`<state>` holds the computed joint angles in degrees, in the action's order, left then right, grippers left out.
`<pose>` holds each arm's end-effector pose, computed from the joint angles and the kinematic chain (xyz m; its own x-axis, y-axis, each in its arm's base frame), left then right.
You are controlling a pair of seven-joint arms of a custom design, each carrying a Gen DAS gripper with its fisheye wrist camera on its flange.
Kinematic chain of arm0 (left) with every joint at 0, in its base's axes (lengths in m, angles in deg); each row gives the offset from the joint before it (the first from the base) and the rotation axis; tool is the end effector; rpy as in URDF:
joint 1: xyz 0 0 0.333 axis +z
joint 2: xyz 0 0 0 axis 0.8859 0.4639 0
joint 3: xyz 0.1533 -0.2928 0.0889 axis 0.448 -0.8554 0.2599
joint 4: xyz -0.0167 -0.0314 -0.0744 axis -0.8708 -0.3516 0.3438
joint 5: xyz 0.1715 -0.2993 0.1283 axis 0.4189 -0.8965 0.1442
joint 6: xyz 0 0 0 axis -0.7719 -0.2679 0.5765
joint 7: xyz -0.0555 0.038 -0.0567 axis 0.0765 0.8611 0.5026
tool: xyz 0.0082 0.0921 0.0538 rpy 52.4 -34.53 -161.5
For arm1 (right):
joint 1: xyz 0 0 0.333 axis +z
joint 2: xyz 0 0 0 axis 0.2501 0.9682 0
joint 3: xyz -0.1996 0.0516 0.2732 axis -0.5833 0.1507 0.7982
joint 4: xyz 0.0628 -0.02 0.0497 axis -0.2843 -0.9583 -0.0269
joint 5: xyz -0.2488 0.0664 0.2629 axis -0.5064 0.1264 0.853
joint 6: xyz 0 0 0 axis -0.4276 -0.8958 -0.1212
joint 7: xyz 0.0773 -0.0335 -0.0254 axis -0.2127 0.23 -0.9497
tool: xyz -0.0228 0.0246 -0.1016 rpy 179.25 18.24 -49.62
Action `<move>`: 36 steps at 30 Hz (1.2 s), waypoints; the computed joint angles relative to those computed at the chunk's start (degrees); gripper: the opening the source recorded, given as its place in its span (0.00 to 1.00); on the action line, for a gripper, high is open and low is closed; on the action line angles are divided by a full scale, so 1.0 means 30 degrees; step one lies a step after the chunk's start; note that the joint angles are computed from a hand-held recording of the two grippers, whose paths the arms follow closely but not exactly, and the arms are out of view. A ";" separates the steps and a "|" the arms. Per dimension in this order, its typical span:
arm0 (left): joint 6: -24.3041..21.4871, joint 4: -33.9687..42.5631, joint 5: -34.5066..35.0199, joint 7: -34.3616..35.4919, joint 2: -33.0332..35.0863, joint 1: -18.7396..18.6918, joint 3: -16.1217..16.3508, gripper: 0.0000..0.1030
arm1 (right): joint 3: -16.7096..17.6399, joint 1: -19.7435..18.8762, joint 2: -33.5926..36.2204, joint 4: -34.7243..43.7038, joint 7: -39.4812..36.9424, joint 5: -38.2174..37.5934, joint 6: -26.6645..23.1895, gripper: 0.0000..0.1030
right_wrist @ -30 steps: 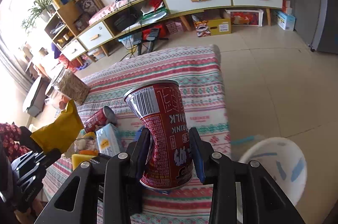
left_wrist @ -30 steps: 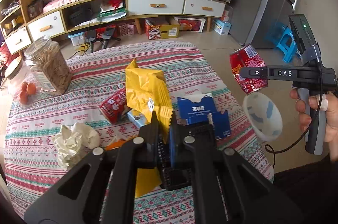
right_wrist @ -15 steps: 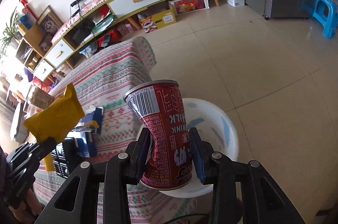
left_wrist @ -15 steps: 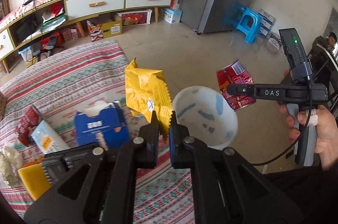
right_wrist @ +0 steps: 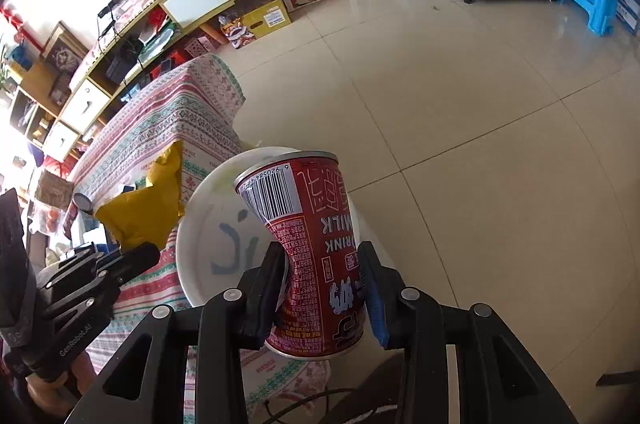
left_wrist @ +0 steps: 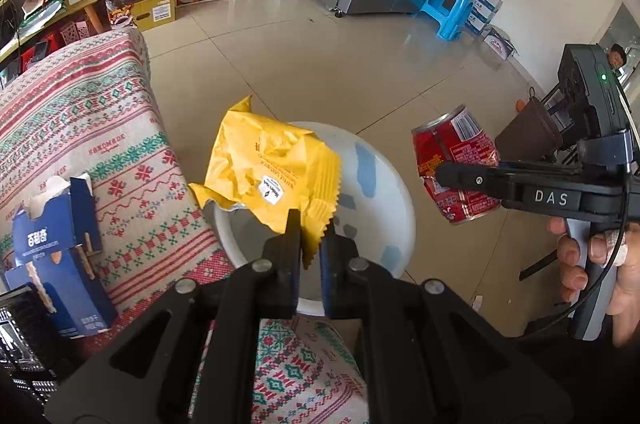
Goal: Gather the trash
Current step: 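Carry the yellow bag to the white bucket and open the left gripper while the right carries the can, then release the red can into the white bucket with the right gripper while the left returns to the table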
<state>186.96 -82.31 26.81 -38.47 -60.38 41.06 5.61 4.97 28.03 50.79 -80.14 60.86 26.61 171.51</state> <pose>0.5483 -0.3764 0.6036 -0.1061 -0.9592 0.2622 -0.8510 -0.0489 -0.5230 0.6261 0.1869 0.6088 0.2836 -0.9244 -0.2550 -0.8980 -0.1627 -0.4087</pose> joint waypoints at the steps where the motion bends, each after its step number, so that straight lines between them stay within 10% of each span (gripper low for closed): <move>1: -0.0058 0.0144 -0.0148 0.0229 0.0129 0.0022 -0.0081 0.09 | -0.0025 -0.0033 -0.0037 -0.0048 -0.0006 0.0005 -0.0051 0.37; 6: -0.0709 0.0530 -0.1332 0.1070 0.0535 0.0174 -0.0310 0.14 | -0.0036 0.0018 0.0210 0.0237 0.0251 -0.0128 -0.0265 0.37; 10: 0.0333 -0.0881 -0.2361 0.0795 -0.0410 0.0487 -0.0369 0.65 | 0.0009 0.0122 0.0344 0.0446 0.0287 -0.0275 -0.0394 0.37; 22: 0.0408 -0.3345 -0.2453 -0.0034 -0.2742 0.0830 -0.0096 0.73 | 0.0078 0.0718 0.1119 0.1511 0.0880 -0.1220 -0.1126 0.37; 36: -0.4221 -0.7574 0.1180 -0.2770 -0.8963 0.1932 0.0489 0.93 | -0.0049 0.2097 0.3538 0.4201 0.2356 -0.3009 -0.4347 0.38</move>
<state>174.30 -105.04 30.34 -46.78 -87.27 46.85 7.07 4.82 34.32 61.40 -67.54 67.93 17.58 158.47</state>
